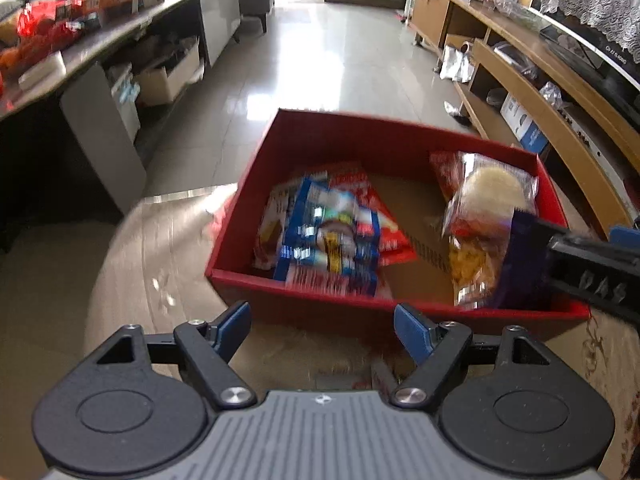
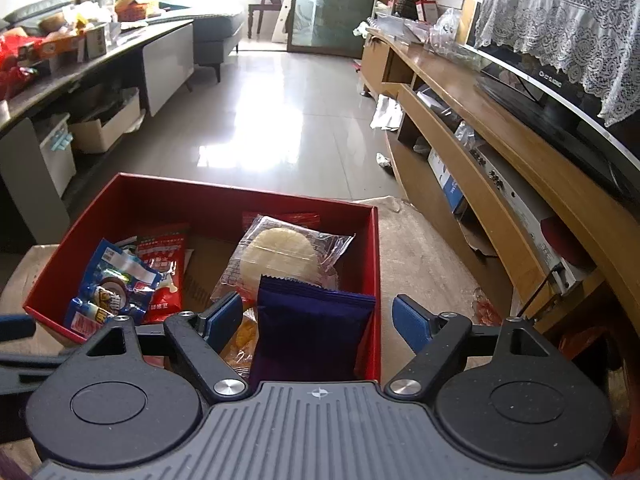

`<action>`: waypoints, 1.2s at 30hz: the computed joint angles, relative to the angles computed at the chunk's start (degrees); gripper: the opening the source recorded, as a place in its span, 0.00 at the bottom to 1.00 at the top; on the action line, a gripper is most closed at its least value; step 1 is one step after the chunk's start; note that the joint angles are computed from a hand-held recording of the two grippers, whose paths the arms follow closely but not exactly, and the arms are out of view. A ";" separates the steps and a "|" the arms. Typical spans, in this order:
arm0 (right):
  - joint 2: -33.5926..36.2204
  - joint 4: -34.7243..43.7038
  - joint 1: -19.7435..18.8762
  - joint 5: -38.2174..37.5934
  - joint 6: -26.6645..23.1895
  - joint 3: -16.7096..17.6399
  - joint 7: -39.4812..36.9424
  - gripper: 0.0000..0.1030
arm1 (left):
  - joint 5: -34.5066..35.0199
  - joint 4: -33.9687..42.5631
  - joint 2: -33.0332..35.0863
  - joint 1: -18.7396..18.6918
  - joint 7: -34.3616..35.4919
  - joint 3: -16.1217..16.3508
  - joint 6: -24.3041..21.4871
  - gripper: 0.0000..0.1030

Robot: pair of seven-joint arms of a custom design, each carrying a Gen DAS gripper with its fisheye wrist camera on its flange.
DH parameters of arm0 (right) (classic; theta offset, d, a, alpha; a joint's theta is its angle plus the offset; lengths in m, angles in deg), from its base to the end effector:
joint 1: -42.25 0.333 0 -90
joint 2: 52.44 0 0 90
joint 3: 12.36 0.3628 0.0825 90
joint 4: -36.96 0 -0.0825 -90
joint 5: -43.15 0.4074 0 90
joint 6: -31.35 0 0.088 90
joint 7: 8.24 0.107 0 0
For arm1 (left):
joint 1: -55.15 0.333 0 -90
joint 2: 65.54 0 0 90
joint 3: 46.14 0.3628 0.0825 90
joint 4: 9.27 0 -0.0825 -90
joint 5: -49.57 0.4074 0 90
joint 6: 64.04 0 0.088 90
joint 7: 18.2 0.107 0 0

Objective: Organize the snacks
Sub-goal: 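Move the left tool to the white gizzard pack while the right tool approaches the gold pack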

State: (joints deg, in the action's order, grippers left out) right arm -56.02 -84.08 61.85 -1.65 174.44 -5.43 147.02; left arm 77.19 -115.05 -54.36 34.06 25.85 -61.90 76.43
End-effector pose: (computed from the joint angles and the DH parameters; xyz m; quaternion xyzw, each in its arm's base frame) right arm 0.5201 0.2659 0.5253 -0.6123 0.7050 -0.2909 0.2085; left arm 0.5468 -0.3942 0.5033 -0.6353 0.7268 -0.1941 0.1747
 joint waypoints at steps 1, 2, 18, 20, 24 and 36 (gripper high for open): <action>-0.24 -0.14 0.05 0.01 -0.11 0.05 0.06 0.84 | -1.32 -0.47 -0.20 0.22 0.69 -0.20 -0.06 0.76; -0.53 -0.33 0.11 0.08 -0.25 0.10 -0.09 0.84 | -2.70 -0.86 -0.29 0.47 1.47 -0.50 -0.32 0.76; -6.34 -6.01 1.24 3.90 -0.62 1.35 -3.90 0.84 | -13.84 -1.22 2.59 0.81 2.38 -2.18 -2.58 0.76; -6.44 -6.24 1.37 4.52 -0.69 1.44 -4.77 0.84 | -12.46 -1.35 2.56 0.25 1.16 -1.89 -2.39 0.75; -6.29 -6.47 1.68 6.09 -0.92 1.44 -6.79 0.84 | -10.44 -1.78 2.16 -0.20 0.36 -1.66 -2.41 0.68; -1.56 -4.56 3.17 15.54 -3.35 0.96 -13.08 0.84 | -13.18 -8.98 -4.50 1.78 4.68 -1.39 -0.99 0.54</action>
